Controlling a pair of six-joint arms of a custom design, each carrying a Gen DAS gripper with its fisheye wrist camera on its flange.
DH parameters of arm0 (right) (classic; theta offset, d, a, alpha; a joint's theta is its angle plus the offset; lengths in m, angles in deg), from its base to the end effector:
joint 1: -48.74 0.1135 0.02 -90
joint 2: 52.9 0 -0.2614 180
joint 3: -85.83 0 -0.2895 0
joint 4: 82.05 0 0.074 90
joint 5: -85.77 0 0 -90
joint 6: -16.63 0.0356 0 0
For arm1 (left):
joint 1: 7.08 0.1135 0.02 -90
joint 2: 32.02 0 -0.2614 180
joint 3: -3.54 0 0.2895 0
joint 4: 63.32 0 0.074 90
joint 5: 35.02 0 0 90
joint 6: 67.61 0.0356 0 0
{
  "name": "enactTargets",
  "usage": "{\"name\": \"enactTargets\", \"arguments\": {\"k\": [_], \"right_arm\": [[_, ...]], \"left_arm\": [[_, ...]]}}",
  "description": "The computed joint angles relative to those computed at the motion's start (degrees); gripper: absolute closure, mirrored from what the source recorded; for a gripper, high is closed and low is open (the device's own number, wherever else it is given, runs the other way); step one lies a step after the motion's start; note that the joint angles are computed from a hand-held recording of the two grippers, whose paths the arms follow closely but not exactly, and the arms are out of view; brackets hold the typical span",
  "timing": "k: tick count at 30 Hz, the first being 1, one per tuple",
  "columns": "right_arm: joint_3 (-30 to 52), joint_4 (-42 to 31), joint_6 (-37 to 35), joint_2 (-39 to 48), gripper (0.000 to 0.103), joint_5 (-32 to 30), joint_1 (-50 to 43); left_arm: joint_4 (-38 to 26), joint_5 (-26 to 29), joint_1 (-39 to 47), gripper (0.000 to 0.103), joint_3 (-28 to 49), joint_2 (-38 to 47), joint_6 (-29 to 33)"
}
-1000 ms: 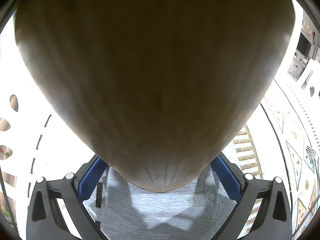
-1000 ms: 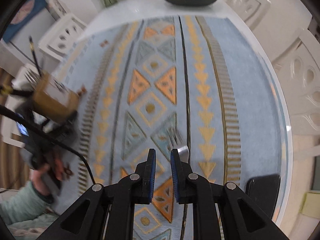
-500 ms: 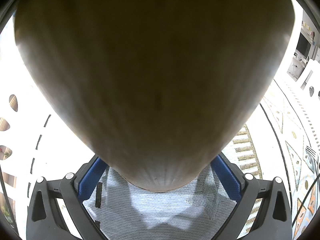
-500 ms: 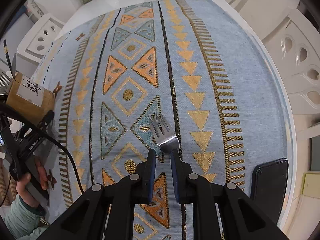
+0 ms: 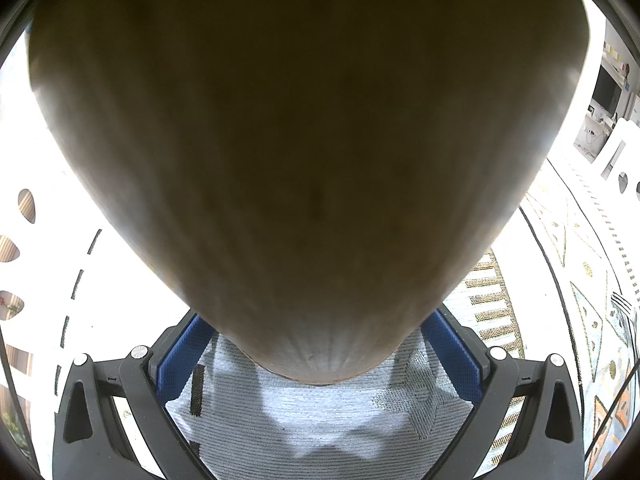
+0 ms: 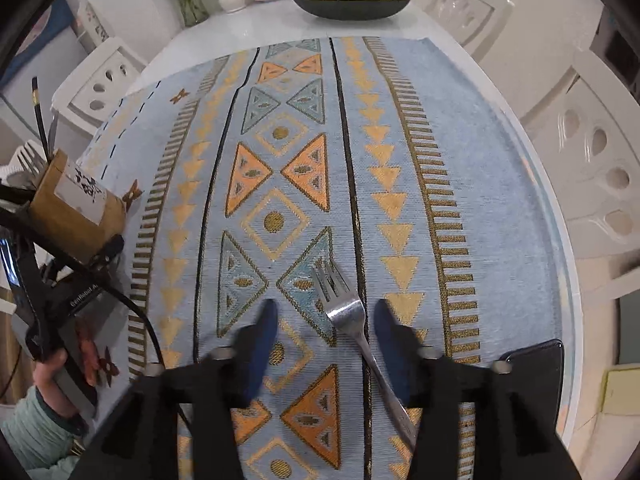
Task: Organize utensils
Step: 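Grasp the silver fork by its handle with the right tool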
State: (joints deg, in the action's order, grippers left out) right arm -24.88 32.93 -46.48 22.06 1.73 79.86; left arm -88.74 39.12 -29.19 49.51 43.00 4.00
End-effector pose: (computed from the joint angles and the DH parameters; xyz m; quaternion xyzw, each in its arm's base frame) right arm 0.2386 0.1397 0.2341 -0.0276 0.9842 0.0364 0.1713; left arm 0.2523 -0.0920 0.1374 -0.0115 0.9441 0.0187 0.3290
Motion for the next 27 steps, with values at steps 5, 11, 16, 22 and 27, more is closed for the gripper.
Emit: {"name": "enactTargets", "arguments": {"k": [5,11,16,22,27], "right_arm": [[0.44,-0.49,-1.08,2.17,0.054,2.62,1.76],[3.27,-3.36,-1.24,7.70,0.060,10.63,6.10],[5.94,-6.07,0.01,13.98,0.070,15.46,7.43],[6.47,-4.49,0.45,14.08,0.081,9.96,1.30],[3.48,-0.83,-1.55,10.10,0.081,-5.53,-10.25]], "left_arm": [[0.03,0.02,0.04,0.001,-0.03,-0.01,0.04],[0.03,0.01,0.04,0.001,-0.03,-0.01,0.04],[-0.01,-0.02,-0.02,0.001,0.02,0.00,-0.01],[-0.02,-0.03,-0.02,0.001,0.01,0.00,-0.01],[0.03,-0.02,0.05,0.001,-0.05,-0.03,0.06]]}}
